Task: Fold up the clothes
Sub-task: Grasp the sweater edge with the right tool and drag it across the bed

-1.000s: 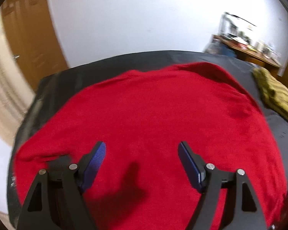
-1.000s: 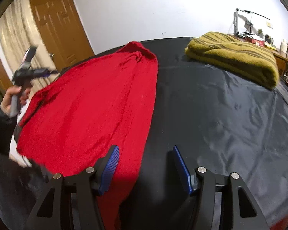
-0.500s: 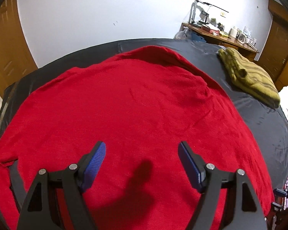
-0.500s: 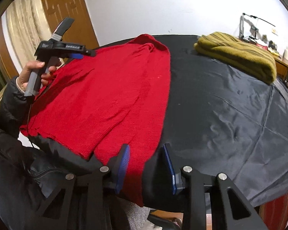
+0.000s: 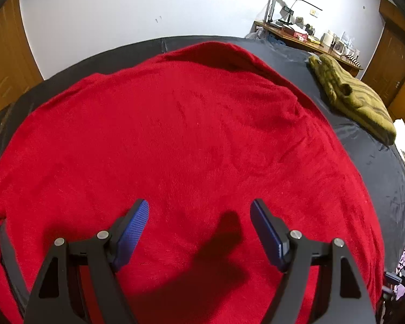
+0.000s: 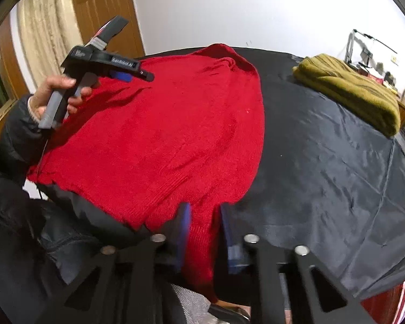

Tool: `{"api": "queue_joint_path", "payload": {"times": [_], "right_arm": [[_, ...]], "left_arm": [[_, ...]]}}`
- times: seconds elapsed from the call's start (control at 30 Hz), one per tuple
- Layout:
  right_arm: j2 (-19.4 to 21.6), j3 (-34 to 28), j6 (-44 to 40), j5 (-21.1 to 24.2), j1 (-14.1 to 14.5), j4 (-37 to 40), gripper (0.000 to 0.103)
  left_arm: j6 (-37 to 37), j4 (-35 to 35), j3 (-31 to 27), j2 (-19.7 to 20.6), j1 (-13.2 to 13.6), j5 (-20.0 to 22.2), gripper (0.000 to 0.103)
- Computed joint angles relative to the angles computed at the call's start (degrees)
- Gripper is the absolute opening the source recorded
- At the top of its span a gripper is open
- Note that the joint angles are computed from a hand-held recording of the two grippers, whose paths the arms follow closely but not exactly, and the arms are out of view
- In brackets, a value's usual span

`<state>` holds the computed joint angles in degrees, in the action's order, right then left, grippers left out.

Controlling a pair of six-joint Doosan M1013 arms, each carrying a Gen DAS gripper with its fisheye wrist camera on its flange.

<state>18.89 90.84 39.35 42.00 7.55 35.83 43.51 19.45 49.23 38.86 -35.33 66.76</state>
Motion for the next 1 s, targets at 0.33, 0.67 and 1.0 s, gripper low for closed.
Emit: {"api": "queue_joint_path", "payload": {"times": [0.33,0.67,1.0], "right_arm": [[-0.5,-1.0,8.0,-7.3,-0.9,-1.3,0.01],[-0.9,-0.8,18.0,-13.4,-3.1,-4.1,0.011],[0.7,-1.2,7.2,-2.4,-5.2,11.0,0.076]], "left_arm": [[-1.1,-1.4,1.5,-0.6,0.7,-1.5,0.081],[-0.2,-2.5,1.5,-0.4,0.6,-2.1,0.081],[-0.1,-2.6,1.7,-0.5,0.6,-2.2,0.081]]}}
